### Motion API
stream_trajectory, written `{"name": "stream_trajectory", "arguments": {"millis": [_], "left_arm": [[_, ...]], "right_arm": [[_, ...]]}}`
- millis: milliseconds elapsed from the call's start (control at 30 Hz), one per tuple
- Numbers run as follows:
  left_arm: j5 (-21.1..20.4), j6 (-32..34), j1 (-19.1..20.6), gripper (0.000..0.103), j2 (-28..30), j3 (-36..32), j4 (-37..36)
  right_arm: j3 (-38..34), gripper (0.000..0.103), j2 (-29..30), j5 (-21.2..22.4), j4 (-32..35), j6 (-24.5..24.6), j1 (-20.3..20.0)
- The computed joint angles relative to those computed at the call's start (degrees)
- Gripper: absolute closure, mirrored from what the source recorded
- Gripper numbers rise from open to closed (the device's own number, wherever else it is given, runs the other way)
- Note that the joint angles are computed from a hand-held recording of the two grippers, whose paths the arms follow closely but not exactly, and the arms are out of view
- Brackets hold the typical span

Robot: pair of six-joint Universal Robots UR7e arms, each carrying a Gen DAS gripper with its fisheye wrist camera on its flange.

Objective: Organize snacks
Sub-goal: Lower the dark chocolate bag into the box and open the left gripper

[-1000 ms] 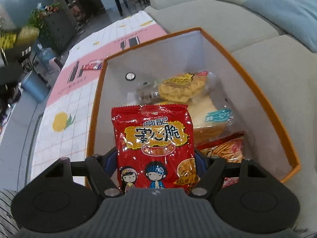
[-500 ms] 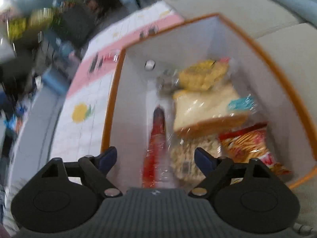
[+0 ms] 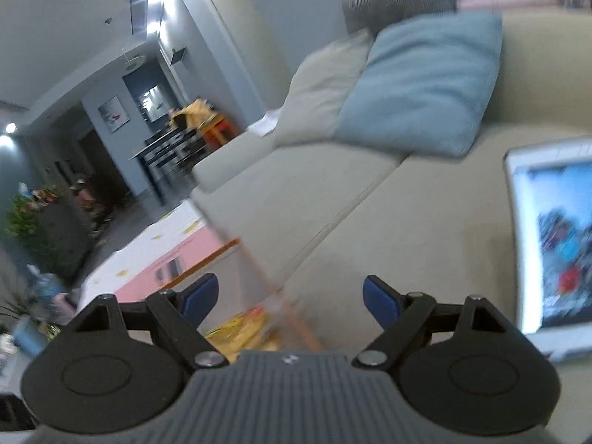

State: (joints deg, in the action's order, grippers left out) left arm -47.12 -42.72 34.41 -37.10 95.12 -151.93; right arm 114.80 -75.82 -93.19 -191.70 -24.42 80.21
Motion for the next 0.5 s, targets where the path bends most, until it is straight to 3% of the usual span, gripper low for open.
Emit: {"name": "stream_trajectory", "arguments": {"millis": [133, 367, 433, 500], "left_arm": [[-2.34, -0.45, 1.31, 0.047, 2.69, -3.82, 5.67], [-5.17, -0.85, 2.66, 0.045, 4.92, -6.44, 8.19], [-6.52, -1.39, 3.12, 0.033, 5.22, -7.48, 9.90], [-6.61, -2.13, 3.34, 0.031, 5.18, -7.86, 10.20]], "right_arm": [[-0.12, 0.020, 0.17, 2.32, 1.07, -4.82, -0.62], [-2.20, 0.021, 2.46, 1.99, 1.33, -4.84, -0.79], [-1.89, 0.021, 2.41, 1.77, 1.24, -4.34, -0.34], [-1.49, 0.021, 2.26, 2.10, 0.80, -4.80, -0.44]]}}
